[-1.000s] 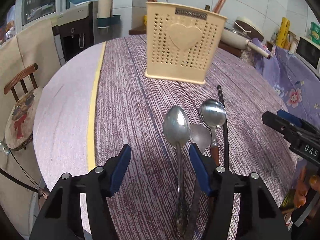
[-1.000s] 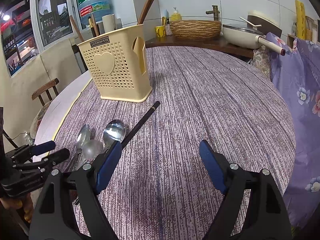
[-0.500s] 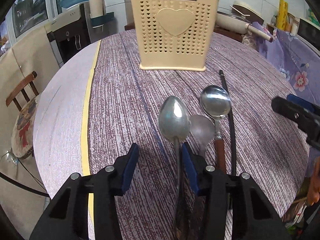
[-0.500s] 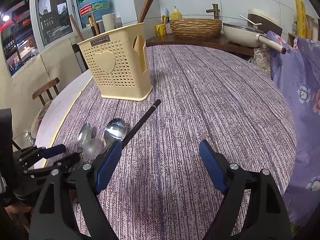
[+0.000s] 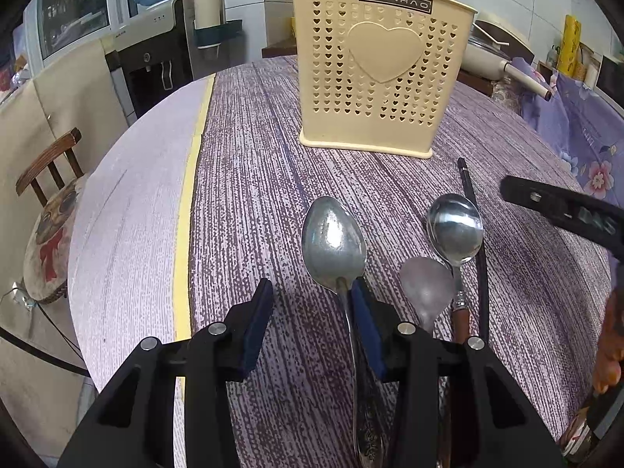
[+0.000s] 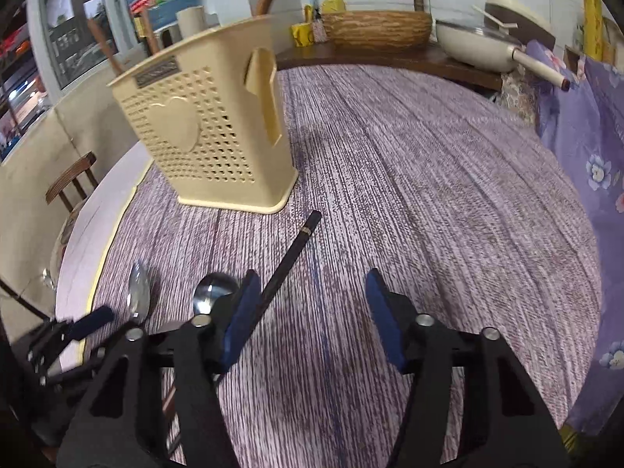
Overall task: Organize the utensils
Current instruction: 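Close the right gripper on the black chopstick while the left closes on a silver spoon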
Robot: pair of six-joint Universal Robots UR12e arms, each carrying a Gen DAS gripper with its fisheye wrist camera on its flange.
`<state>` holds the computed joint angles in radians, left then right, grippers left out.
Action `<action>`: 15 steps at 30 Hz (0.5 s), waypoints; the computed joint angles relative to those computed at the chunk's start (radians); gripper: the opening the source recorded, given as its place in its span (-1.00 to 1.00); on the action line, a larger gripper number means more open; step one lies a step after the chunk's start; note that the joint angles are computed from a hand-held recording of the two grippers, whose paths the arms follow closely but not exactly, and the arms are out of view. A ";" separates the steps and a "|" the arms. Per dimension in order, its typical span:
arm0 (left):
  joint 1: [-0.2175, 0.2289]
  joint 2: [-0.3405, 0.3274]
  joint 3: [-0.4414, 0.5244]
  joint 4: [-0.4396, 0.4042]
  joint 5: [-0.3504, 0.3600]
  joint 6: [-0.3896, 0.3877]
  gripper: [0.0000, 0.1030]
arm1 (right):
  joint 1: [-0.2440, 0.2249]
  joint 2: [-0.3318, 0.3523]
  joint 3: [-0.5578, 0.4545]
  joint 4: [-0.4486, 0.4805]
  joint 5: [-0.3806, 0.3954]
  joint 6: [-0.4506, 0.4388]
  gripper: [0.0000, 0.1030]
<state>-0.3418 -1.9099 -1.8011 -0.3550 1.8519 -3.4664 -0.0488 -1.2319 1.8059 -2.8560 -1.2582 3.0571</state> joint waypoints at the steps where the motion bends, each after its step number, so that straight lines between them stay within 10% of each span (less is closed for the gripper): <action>1: 0.000 0.001 -0.002 0.002 -0.001 0.000 -0.17 | 0.006 0.012 -0.021 0.033 -0.001 0.008 -0.06; 15: 0.019 0.023 -0.033 0.029 -0.054 -0.032 -0.02 | 0.069 0.098 -0.130 0.105 -0.137 -0.055 -0.70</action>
<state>-0.3232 -1.8867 -1.8342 -0.3263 1.7980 -3.4986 0.0201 -1.1344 1.6761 -2.7511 -1.3950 3.0019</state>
